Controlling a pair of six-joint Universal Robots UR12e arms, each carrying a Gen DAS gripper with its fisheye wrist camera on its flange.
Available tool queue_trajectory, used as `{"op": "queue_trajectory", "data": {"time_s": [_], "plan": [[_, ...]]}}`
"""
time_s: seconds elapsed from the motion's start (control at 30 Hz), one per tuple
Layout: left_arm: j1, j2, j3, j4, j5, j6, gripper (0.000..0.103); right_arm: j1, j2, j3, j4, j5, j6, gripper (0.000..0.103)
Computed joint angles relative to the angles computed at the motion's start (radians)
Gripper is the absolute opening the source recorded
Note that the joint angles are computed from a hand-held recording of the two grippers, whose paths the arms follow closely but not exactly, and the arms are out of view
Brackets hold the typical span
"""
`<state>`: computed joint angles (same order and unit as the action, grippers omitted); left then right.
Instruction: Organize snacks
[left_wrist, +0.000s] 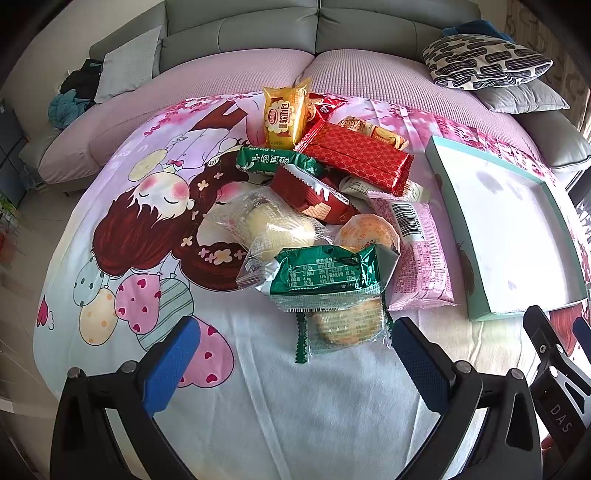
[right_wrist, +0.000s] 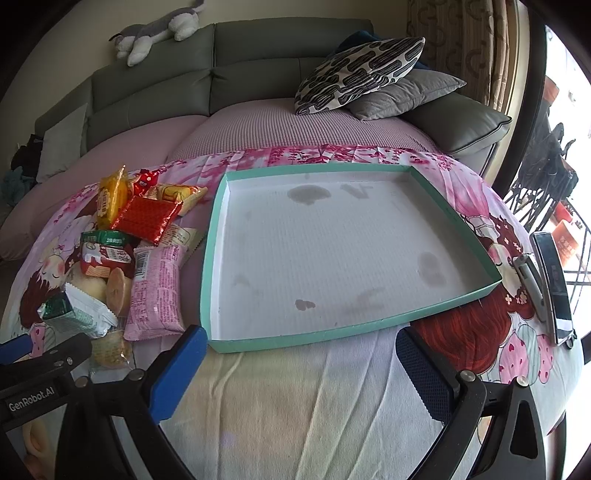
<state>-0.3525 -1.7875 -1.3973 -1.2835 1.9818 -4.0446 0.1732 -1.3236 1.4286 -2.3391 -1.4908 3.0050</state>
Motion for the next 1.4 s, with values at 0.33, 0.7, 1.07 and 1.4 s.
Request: {"op": "queue_trajectory", "data": {"time_s": [0.33, 0.7, 1.07, 1.4], "plan": [[0.0, 0.002, -0.003, 0.003, 0.0, 0.003, 0.103, 0.0, 0.0, -0.001, 0.001, 0.0, -0.001, 0.103], [-0.001, 0.001, -0.003, 0.015, 0.003, 0.005, 0.103, 0.001, 0.0, 0.001, -0.001, -0.003, -0.003, 0.103], [0.002, 0.016, -0.011, 0.023, 0.018, -0.041, 0.103, -0.002, -0.007, 0.01, -0.023, 0.041, -0.028, 0.103], [0.036, 0.028, -0.052, 0.148, -0.091, -0.031, 0.102, 0.021, -0.002, 0.009, -0.028, 0.08, -0.08, 0.103]]}}
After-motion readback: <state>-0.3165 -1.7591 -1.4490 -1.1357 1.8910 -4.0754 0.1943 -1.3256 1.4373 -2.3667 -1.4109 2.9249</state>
